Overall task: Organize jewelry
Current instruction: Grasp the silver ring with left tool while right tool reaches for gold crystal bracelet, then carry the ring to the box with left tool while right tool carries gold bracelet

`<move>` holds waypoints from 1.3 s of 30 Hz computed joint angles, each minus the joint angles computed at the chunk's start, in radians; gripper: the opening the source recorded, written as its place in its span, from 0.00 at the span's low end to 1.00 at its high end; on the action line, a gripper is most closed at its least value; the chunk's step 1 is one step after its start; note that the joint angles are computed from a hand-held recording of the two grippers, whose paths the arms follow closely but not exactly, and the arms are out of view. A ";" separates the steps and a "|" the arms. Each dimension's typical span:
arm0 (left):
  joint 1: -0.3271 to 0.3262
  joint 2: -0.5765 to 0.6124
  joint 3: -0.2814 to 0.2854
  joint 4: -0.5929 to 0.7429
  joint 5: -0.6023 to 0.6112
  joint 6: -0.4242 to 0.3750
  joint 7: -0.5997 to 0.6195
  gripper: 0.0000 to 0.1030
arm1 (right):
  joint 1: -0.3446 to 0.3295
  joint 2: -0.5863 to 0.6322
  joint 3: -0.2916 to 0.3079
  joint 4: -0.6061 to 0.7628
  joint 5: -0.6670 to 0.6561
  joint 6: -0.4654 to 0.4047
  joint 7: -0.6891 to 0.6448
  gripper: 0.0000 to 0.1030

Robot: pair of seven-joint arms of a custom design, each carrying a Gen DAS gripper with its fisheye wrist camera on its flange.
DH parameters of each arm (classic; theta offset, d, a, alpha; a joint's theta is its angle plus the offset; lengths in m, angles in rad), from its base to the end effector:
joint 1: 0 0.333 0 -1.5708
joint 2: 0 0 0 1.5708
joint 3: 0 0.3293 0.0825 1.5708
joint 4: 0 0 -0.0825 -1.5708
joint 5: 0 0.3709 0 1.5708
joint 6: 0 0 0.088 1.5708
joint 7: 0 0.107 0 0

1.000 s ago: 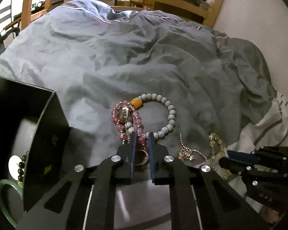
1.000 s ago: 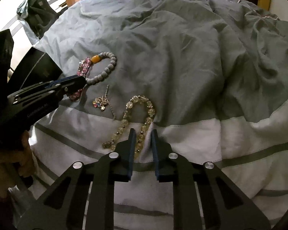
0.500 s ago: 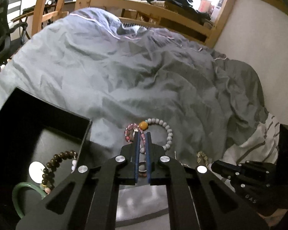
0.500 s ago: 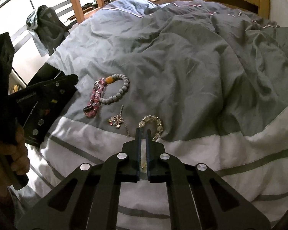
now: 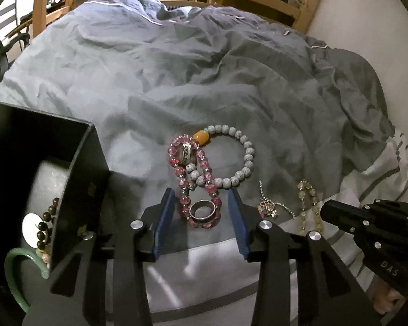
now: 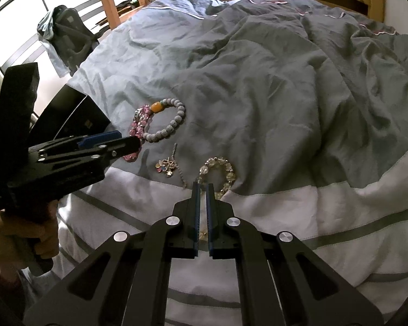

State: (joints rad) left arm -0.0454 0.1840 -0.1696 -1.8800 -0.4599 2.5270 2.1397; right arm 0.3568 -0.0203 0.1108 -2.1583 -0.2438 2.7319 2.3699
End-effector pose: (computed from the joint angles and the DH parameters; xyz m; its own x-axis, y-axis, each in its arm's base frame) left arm 0.6205 -0.1243 0.4828 -0.4765 -0.8649 0.1576 -0.7792 0.3325 -0.5313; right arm 0.5002 0.2633 0.4937 -0.0634 -0.9685 -0.2408 -0.8332 0.1842 -0.5213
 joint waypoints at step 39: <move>-0.011 -0.045 -0.001 -0.029 -0.024 0.059 0.044 0.19 | 0.018 0.067 0.004 0.036 0.138 0.021 -0.119 0.08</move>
State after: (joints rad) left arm -0.0564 0.1387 -0.1711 -1.9093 -0.4840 2.5858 2.1837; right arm 0.3748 0.0465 0.1147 -2.1218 -0.1056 2.7530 2.2505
